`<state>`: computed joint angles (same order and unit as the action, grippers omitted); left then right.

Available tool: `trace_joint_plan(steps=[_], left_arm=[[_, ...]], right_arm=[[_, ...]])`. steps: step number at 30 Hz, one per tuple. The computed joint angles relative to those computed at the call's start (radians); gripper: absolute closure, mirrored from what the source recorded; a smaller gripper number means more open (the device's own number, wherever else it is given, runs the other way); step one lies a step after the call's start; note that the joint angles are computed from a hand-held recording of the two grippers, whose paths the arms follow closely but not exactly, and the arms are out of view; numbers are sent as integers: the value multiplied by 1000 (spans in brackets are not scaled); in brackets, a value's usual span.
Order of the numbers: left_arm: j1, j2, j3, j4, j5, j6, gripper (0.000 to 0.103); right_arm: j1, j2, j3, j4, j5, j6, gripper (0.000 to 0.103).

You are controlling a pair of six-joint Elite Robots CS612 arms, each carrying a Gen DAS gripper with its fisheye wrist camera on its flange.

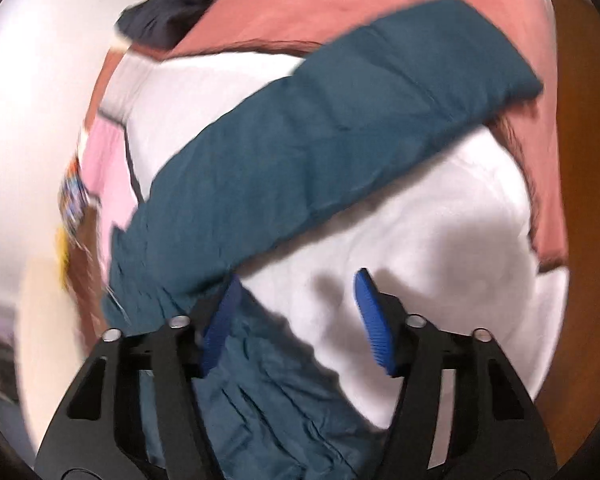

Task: Fold large clothes
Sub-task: 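Grasp the jacket sleeve cuff with the right gripper and lift it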

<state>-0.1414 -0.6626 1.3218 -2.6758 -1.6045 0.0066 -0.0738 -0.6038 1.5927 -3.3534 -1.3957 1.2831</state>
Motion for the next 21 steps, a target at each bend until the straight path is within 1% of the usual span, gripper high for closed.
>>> trace_joint_plan(steps=[2,4,7,10,12,13,14,16,18,19,20,21], left_arm=[[-1,0,-1,1,4,2,30],[-2,-2,-1,-1,11,4,30],[-2,-2,-2,2,15,2,30],[0,-1,-9,15,15,-7,30],[2,1,-14,25,19,-16,30],[3,2,-16,27,20,-20,30],[4,3,-19,32,24,-24,30],[8,4,-23,36,27,-34,30],[12,6,-28,40,29,-49,30],[16,8,-32,41,29,-61,30],[19,10,-35,40,28,-71,30],[23,12,-39,38,27,-85,30]], right_arm=[[-10,13,-6,-24,20,47,51],[-15,22,-15,-37,17,69,53],[-17,29,-36,-6,-25,84,53],[-18,43,-49,18,-75,146,53],[-20,51,-57,23,-110,187,59],[-19,54,-60,26,-129,194,69],[-17,53,-62,31,-157,195,82],[-8,43,-73,50,-227,135,93],[9,24,-95,86,-323,17,95],[18,18,-106,93,-362,-34,96],[30,11,-124,85,-413,-108,96],[34,10,-136,75,-433,-148,96]])
